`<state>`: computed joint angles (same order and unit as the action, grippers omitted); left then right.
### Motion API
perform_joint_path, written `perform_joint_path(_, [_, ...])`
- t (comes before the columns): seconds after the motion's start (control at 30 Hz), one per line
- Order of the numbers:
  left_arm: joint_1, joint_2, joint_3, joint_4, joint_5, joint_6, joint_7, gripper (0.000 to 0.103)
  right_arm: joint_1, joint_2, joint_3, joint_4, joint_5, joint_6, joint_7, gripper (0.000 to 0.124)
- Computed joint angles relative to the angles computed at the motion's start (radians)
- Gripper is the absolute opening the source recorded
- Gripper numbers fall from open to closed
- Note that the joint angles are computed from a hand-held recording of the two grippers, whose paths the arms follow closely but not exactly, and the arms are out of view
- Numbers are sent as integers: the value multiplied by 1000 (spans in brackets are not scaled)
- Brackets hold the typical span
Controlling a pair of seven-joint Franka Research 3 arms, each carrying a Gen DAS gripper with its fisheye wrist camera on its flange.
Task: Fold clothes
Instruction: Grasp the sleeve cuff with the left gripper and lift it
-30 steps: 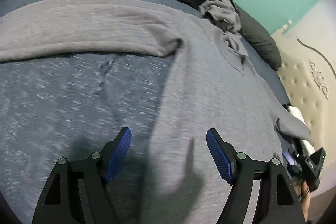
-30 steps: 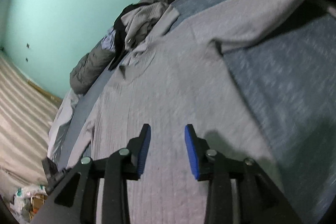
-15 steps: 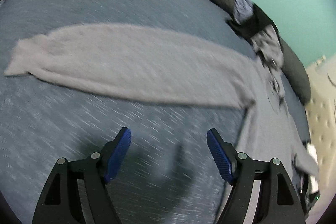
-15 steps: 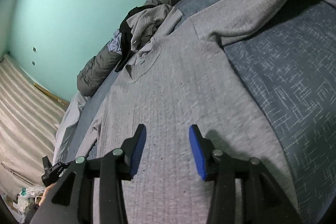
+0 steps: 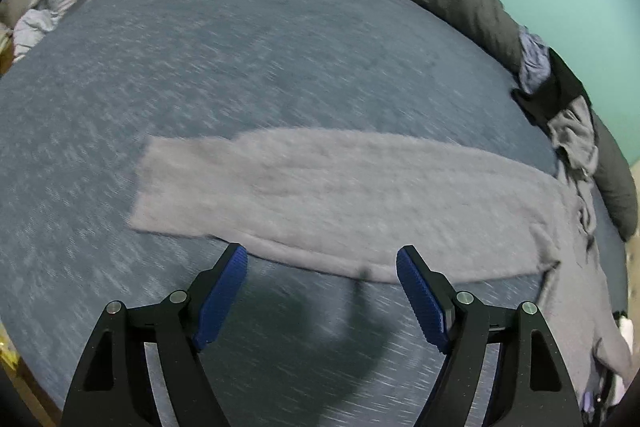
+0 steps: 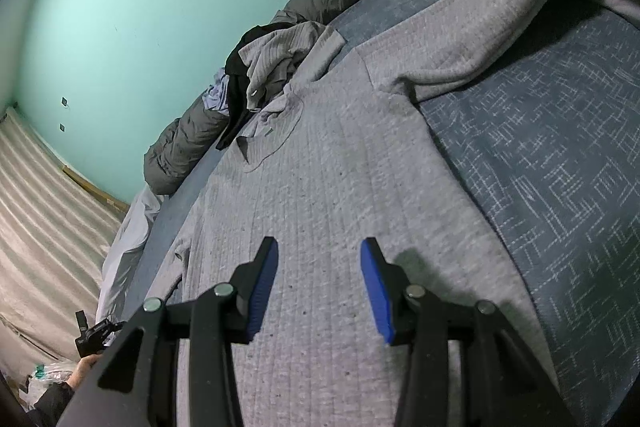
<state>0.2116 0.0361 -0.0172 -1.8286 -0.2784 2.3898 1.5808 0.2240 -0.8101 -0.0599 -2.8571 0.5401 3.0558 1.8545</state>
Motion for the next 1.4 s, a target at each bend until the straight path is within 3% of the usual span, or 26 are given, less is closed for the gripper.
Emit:
perform_joint_path(0.53, [81,76,30,60,119,-4,-131,80,-23,25,30,8,-31,-6,20,44])
perform_joint_path(0.6, [87,83,26,61,118,-5,-118,80,-32,27,37,10,-36,-12,26,53])
perform_joint_path(0.83, [100,83,10,35,45,30,-37,80,-85,32,81,15,-69,-40,67,63])
perform_joint_path(0.97, [102,75,7,17,-1,45,10,61,-76,34,72,15,-77,-38,68,64])
perform_joint_path(1.07, [97,76,6,19,-7,44,19,31,-73,35,68,15,-80,-38,67,64])
perform_joint_path(1.1, [96,76,7,23,-7,41,23,26,-72,35,67,15,-82,-38,66,64])
perform_joint_path(1.27, [96,71,5,37,-30,29,66,11,-68,35,64,15,-82,-38,67,64])
perform_joint_path(1.4, [94,67,4,56,-44,29,98,10,-63,37,60,17,-80,-36,65,64])
